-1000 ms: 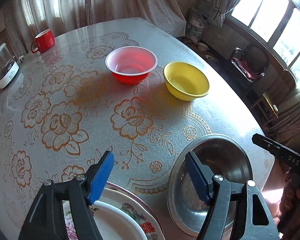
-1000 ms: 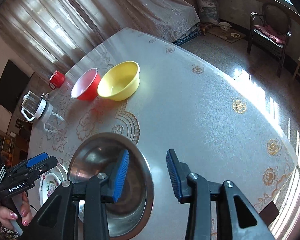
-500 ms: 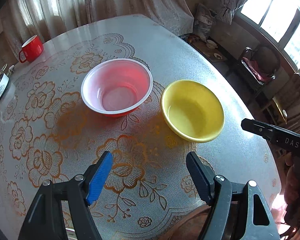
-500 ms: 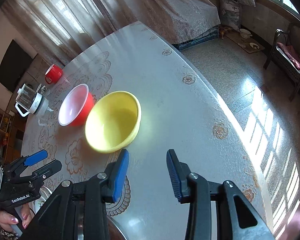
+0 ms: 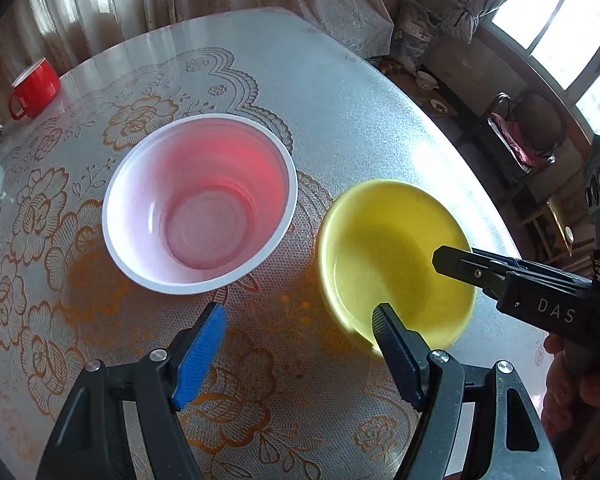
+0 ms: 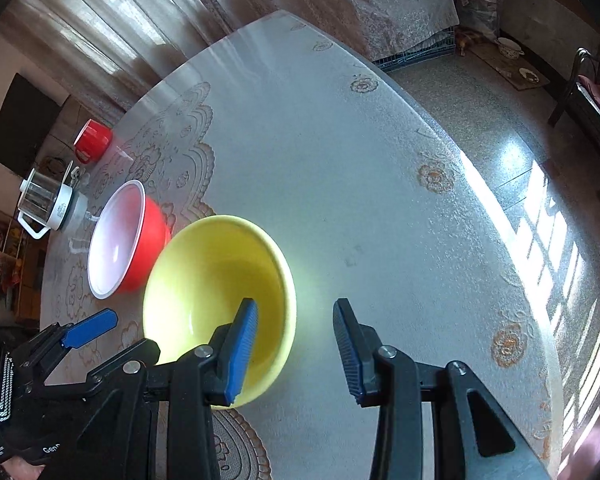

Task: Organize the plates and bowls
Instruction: 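Move the right tool to the yellow bowl rim and grip it, then lift the yellow bowl with the right tool and carry it over the steel bowl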

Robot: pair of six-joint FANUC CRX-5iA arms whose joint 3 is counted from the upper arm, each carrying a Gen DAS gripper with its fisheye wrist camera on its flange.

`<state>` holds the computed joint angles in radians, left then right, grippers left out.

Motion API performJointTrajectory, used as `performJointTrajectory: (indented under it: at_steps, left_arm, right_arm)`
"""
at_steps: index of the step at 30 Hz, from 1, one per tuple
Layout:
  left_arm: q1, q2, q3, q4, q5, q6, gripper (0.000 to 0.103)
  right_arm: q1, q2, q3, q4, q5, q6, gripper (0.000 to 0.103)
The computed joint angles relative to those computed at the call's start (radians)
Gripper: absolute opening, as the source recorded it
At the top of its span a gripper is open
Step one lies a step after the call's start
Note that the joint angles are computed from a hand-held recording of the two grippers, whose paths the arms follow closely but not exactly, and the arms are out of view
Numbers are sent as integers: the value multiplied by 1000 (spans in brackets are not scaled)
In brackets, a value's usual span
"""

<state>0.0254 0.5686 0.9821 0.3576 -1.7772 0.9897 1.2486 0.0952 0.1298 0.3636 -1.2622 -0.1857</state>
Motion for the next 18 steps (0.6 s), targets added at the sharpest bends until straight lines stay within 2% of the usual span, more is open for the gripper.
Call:
performJointTrajectory:
  at_steps: [4,6,10,12,13,15,18]
  left_arm:
    - [-11,15,10,7,6,12,76]
    - [-16,21,14,9,10,17,76]
    - [-27,11,-18,12,35,-5,72]
    - [-34,3,-36,0,50,-27,58]
    - [-38,2,-38,-10,51,-34,54]
    - [-44,8,-36,-19,46,-43,39]
    - [-46,18,-31,-10,39,-47,34]
  right_arm:
    - [-9,14,4,-20,10,22,39]
    - [-11,24,13,-28,10,41,29]
    - [-7,27,-1,-26,36,52,18]
    - [-3,35,3,-19,30,59,13]
    - [-2,43,14,-19,19,71,12]
    - [-3,62,42,-25,-8,101,11]
    - [-5,62,40,-27,-1,92,10]
